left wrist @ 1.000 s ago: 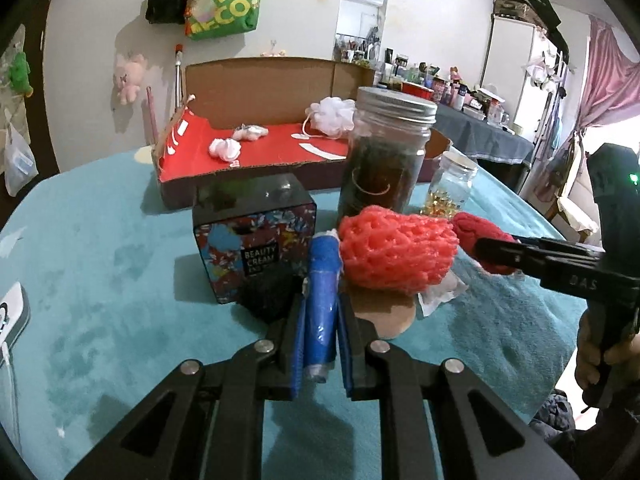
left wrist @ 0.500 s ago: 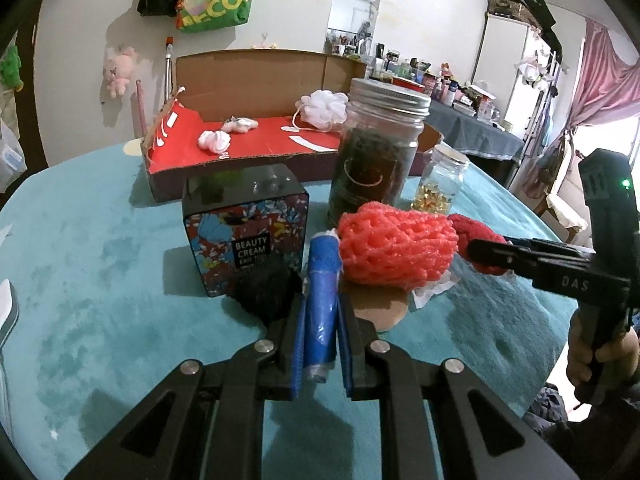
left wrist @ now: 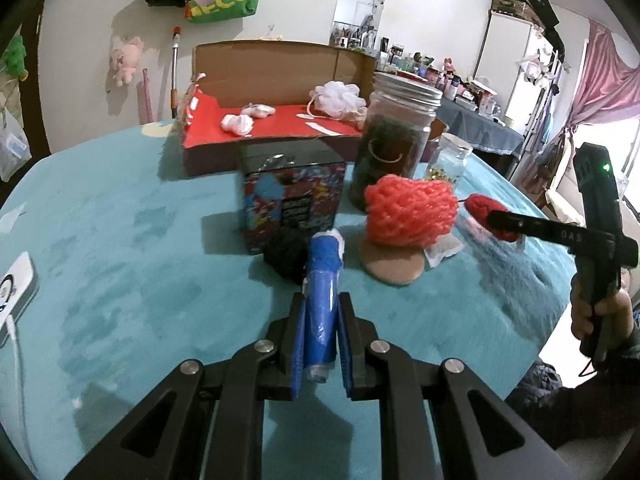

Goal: Organize soft objects
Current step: 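Lift the blue tube in the left tool while the right tool carries the red ball toward the box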

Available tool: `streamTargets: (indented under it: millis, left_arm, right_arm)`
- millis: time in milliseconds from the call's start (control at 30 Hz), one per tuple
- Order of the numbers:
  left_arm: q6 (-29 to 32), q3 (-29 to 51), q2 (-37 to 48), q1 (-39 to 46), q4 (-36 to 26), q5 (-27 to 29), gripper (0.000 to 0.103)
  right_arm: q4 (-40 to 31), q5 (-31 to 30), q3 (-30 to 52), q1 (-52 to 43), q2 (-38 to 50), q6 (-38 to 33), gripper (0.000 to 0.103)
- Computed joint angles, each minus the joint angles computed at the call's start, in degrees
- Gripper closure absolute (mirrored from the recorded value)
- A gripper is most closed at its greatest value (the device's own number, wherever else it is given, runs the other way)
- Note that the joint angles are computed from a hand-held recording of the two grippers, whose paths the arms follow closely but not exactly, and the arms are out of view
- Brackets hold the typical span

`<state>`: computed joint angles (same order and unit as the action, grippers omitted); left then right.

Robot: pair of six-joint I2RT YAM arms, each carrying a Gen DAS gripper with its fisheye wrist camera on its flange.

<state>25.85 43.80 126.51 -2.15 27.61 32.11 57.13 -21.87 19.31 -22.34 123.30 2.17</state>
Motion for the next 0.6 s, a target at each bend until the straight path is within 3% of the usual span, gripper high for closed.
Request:
streamTargets:
  millis: [133,367,600]
  left_arm:
    - [1.6,1.6,0.1,2.4,-3.4,0.3,0.088]
    - [5.6,5.4,-0.8,6.2,-13.0,5.5,0.088]
    - [6.6,4.2,-3.8,6.9,-13.2,6.9,0.088]
  right_arm:
    - [-1.8,-1.1,0.4,-2.5,-0.3,-1.2,0.067]
    - [-7.4,-3.8,2.6,-7.6,-1.2,-3.1,0.067]
    - [-10.1,-5.0,4.1,-9.7,-1.4,-3.7,0.067]
